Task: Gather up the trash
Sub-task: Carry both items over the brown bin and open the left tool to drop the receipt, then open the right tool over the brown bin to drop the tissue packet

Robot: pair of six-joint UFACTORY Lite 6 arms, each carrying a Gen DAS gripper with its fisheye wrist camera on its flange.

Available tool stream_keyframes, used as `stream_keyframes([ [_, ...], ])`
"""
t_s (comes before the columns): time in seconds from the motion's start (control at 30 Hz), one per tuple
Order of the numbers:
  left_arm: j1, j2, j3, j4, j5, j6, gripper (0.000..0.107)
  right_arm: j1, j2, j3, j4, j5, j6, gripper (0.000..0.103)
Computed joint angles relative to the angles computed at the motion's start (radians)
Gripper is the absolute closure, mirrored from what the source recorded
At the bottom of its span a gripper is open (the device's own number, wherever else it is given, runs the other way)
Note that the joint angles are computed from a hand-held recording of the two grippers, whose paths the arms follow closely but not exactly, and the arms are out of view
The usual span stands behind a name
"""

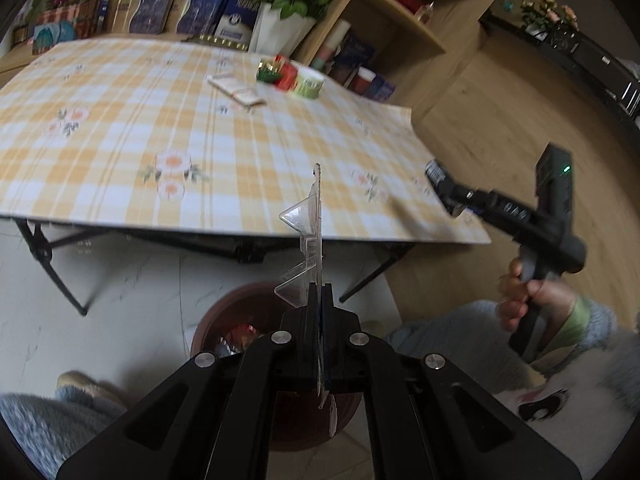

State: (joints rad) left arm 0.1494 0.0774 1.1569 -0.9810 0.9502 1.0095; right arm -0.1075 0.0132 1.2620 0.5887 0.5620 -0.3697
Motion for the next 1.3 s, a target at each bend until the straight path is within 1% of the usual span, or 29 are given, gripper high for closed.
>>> stream_keyframes([
  [0.13, -0.004, 0.035, -0.02, -0.006, -0.026, 0.007, 0.105, 0.033, -0.019, -0.023, -0.014, 0.0, 0.015, 0.07],
  [0.23, -0.026, 0.047, -0.046, 0.015, -0.07, 0.041, 0.105, 0.058, -0.035, -0.042, -0.023, -0.002, 0.028, 0.07],
  [0.33, -0.091, 0.006, -0.131, 0.087, -0.184, 0.083, 0.105, 0.078, -0.051, -0.063, -0.035, -0.006, 0.043, 0.07],
  [0.4, -0.134, 0.022, -0.147, 0.137, -0.205, 0.059, 0.105, 0.088, -0.059, -0.075, -0.043, -0.007, 0.054, 0.07],
  [0.53, -0.195, 0.031, -0.149, 0.143, -0.221, 0.102, 0.105, 0.115, -0.071, -0.103, -0.063, -0.01, 0.075, 0.07],
  [0.67, -0.226, 0.061, -0.138, 0.195, -0.233, 0.069, 0.105, 0.129, -0.081, -0.128, -0.065, -0.013, 0.08, 0.07],
  [0.87, -0.205, 0.11, -0.107, 0.21, -0.227, 0.024, 0.105, 0.14, -0.085, -0.155, -0.068, -0.009, 0.087, 0.07],
  [0.93, -0.191, 0.111, -0.105, 0.196, -0.218, 0.027, 0.102, 0.143, -0.085, -0.165, -0.062, -0.008, 0.088, 0.07],
  [0.97, -0.18, 0.108, -0.107, 0.183, -0.211, 0.035, 0.091, 0.145, -0.085, -0.171, -0.061, -0.009, 0.088, 0.07],
  [1.0, -0.178, 0.101, -0.11, 0.179, -0.211, 0.031, 0.067, 0.149, -0.087, -0.178, -0.061, -0.009, 0.089, 0.07],
  [1.07, -0.162, 0.077, -0.121, 0.139, -0.213, 0.056, 0.044, 0.155, -0.088, -0.187, -0.062, -0.009, 0.089, 0.07],
  [1.13, -0.136, 0.052, -0.131, 0.088, -0.208, 0.097, 0.04, 0.166, -0.09, -0.203, -0.065, -0.012, 0.09, 0.07],
  [1.2, -0.12, 0.02, -0.149, 0.053, -0.228, 0.118, 0.029, 0.18, -0.092, -0.218, -0.069, -0.016, 0.092, 0.07],
  [1.23, -0.114, 0.01, -0.153, 0.04, -0.237, 0.124, 0.028, 0.189, -0.09, -0.229, -0.071, -0.019, 0.091, 0.07],
  [1.3, -0.1, -0.006, -0.158, 0.007, -0.244, 0.14, 0.018, 0.205, -0.081, -0.248, -0.072, -0.022, 0.086, 0.07],
])
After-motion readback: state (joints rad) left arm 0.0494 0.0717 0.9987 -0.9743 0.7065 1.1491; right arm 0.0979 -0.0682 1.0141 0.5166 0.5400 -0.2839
